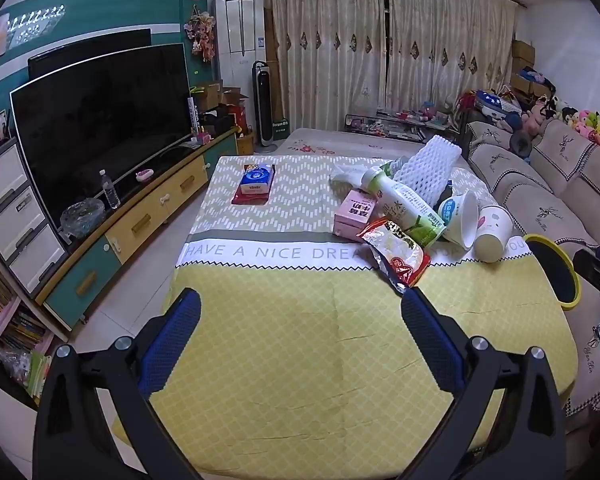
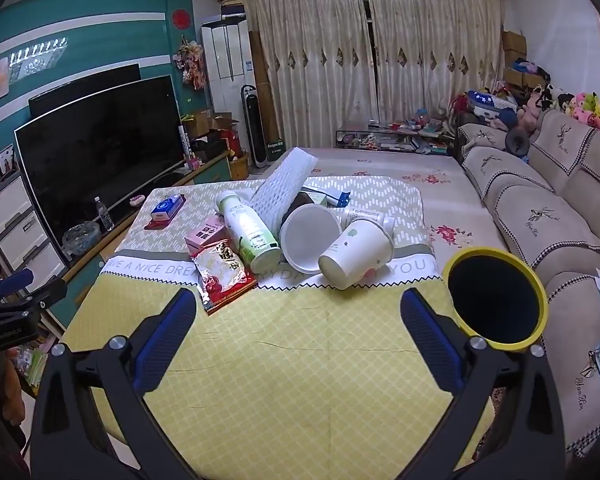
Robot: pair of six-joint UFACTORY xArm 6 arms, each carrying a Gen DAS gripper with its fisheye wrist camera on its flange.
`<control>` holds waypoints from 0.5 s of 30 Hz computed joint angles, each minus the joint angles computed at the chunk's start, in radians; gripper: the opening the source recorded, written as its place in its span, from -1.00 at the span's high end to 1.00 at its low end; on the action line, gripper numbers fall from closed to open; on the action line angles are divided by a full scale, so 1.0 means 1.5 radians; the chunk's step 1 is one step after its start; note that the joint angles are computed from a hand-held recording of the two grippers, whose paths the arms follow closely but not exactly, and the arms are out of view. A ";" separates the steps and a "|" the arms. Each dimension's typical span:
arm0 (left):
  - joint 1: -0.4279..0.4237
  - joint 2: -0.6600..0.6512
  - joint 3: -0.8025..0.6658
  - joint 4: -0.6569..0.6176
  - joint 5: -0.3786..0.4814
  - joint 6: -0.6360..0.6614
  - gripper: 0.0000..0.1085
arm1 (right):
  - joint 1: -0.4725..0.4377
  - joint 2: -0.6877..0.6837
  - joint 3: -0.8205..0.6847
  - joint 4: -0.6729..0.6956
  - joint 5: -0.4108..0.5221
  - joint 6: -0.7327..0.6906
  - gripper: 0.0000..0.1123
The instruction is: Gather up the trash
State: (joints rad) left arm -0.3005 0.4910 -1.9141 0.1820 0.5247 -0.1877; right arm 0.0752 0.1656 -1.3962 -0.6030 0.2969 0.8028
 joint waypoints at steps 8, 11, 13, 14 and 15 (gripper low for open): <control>-0.001 0.026 -0.036 -0.015 0.019 0.014 -0.82 | 0.000 0.014 -0.013 0.007 0.002 -0.007 -0.74; -0.003 0.031 -0.040 -0.012 0.018 0.010 -0.82 | 0.000 0.013 -0.012 0.009 0.002 -0.010 -0.74; -0.001 0.028 -0.037 -0.015 0.018 0.012 -0.82 | 0.000 0.013 -0.012 0.009 0.001 -0.010 -0.74; -0.002 0.030 -0.037 -0.017 0.017 0.013 -0.82 | 0.000 0.013 -0.011 0.008 0.001 -0.009 -0.74; -0.001 0.031 -0.038 -0.018 0.016 0.014 -0.82 | -0.001 0.013 -0.011 0.011 0.001 -0.012 -0.74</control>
